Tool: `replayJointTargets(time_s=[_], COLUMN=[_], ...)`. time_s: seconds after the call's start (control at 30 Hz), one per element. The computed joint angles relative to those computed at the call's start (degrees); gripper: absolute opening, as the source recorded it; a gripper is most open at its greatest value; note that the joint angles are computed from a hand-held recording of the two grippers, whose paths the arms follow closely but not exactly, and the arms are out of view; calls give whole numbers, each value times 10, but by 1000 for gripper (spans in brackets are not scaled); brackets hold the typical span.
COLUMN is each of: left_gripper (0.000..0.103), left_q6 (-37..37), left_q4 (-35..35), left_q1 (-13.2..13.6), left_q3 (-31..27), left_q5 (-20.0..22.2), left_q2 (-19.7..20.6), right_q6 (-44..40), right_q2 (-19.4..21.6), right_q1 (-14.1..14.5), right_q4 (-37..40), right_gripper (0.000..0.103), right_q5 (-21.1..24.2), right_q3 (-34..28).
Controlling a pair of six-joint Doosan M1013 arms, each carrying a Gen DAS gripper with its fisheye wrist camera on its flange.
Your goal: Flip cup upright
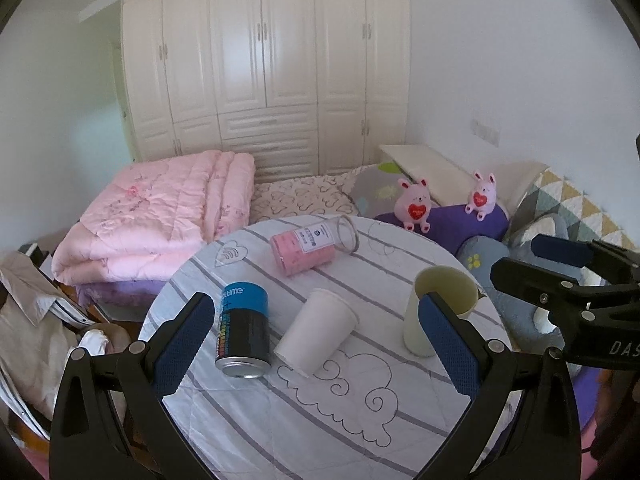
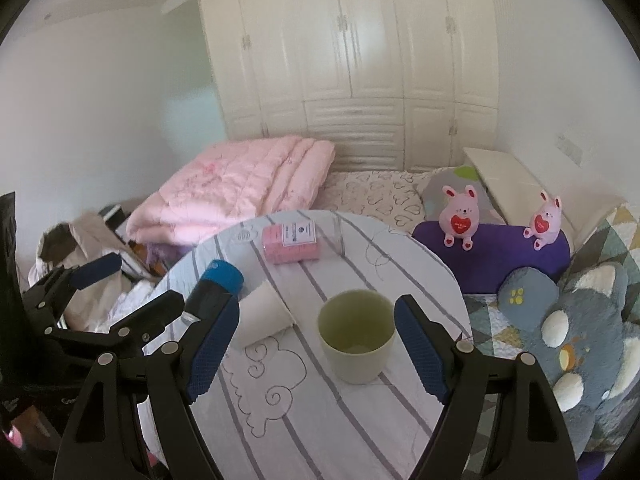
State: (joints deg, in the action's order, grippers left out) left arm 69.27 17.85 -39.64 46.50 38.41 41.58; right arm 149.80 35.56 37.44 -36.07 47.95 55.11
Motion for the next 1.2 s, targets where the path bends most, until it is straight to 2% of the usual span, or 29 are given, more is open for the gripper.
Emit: replayJointTargets(time_s=[0.07,0.37,0.47,0.57,0.67,1.1,1.2], left_gripper=[103,103,103,103,103,103,103], left_q6=[-3,-9,-2,9,17,7,0], left_q4=[1,4,-12,-32,-43,-26,-19], left_q1=[0,0,1,2,2,-1,-2], left_q3=[7,12,7,-1,-9,-10,-2], left_q5=[-6,-4,2,19,30,29,10], left_q2=[-4,-5,-3,2,7,9,5], right_q6=[22,77,109,99,86,64,68], right_q2=[-3,-1,1,4,3,3,4], right_q1=[3,21,28,26,21,18,18], right_q4=[-19,-122,-166,-161,-132,-114,-121], right_gripper=[81,81,81,81,81,81,81], right_q5=[-7,22,52,66,56,40,41], right_q3=[9,17,18,13,15,19,19])
